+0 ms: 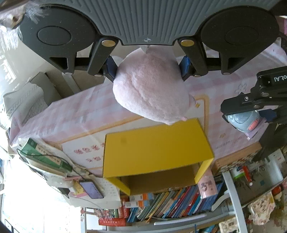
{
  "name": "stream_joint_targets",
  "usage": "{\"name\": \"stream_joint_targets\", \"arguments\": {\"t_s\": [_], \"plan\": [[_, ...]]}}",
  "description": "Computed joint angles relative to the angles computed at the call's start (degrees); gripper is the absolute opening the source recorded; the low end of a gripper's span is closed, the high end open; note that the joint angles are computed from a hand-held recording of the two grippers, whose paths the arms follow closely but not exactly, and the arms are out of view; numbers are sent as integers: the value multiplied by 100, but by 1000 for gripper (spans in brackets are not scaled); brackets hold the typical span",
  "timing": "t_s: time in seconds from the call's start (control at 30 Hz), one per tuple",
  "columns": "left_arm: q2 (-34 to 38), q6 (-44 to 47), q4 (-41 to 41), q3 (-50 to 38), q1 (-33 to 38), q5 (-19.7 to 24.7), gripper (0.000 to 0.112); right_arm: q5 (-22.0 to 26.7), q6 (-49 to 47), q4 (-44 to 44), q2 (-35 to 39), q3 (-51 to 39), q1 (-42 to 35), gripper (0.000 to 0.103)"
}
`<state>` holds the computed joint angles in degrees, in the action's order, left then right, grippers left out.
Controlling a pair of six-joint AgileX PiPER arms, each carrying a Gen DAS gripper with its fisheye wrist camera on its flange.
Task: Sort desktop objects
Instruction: 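Carry the pink pig and grey toy car with both grippers toward the yellow box, then lower into the box and open the right gripper while the left gripper releases the car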
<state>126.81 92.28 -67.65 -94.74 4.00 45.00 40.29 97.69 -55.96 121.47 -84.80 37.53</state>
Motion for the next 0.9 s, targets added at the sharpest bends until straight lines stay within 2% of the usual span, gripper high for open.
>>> {"name": "stream_joint_targets", "arguments": {"t_s": [0.27,0.53,0.63,0.77,0.9], "plan": [[185,160,-585,-545,-333,-264,64,-79,323,-1099,-234,144,-410,64],[594,-258,-742,-1479,-794,-911,64,-614,-63,-1757,-298,-154,-1147,64],[868,-733,-384,-1990,-979,-1237,64,-845,-349,-1831,-181,-464,-1407,64],[1395,-1944,609,-2937,-1173,-1437,64,-1257,-847,-1761,30,-886,-1758,64],[2059,-3262,1889,-4104,-1376,-1482,64,-1695,-2067,-939,340,-1471,-2081,64]]}}
